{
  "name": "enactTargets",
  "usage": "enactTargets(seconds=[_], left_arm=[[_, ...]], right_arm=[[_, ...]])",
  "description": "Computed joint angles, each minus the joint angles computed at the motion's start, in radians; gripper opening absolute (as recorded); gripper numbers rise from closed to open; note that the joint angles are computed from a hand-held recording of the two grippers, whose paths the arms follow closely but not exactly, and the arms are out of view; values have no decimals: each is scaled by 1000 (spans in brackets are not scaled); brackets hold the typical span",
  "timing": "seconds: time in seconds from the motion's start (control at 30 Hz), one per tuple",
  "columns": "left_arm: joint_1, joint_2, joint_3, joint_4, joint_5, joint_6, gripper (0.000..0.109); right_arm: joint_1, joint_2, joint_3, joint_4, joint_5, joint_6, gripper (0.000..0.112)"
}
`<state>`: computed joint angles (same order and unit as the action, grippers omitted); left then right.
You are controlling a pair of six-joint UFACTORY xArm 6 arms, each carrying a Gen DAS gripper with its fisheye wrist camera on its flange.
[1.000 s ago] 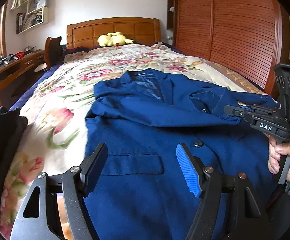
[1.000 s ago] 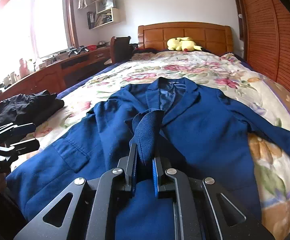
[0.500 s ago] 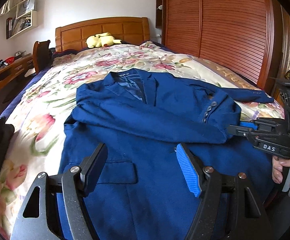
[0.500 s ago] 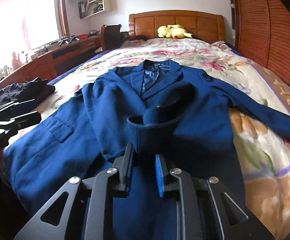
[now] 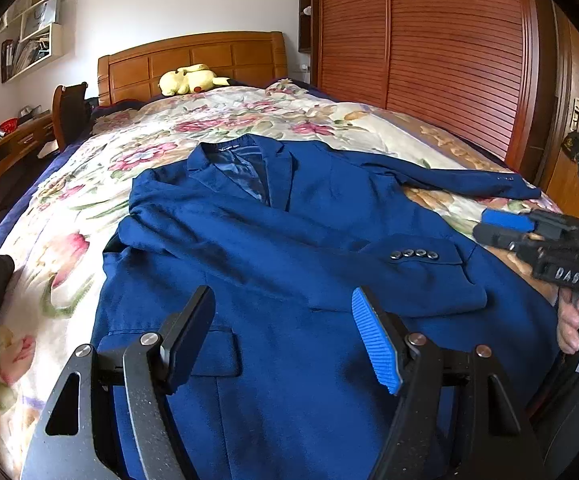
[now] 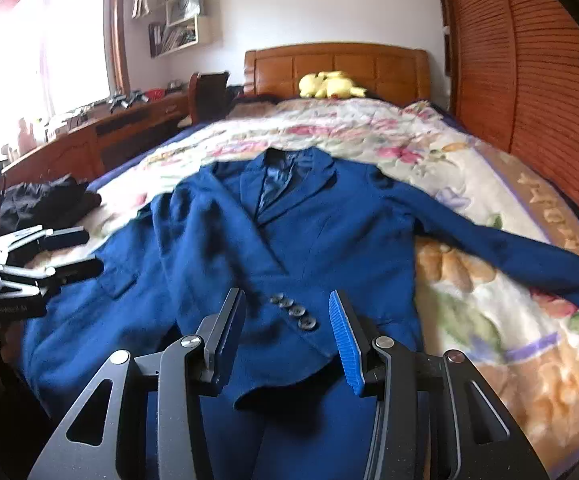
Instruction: Fold large clothes
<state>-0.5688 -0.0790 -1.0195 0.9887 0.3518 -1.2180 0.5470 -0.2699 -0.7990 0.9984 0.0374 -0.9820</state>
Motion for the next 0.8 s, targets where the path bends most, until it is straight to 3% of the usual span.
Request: enactTargets(seconds=[0.33, 0.8], left_arm=[[-7, 4, -10, 23, 6, -25, 72], [-9, 9, -37, 81, -2, -84, 75]], right_arm=[[-48, 116, -32, -470, 144, 363, 45], [-82, 47, -24, -479, 154, 367, 45]])
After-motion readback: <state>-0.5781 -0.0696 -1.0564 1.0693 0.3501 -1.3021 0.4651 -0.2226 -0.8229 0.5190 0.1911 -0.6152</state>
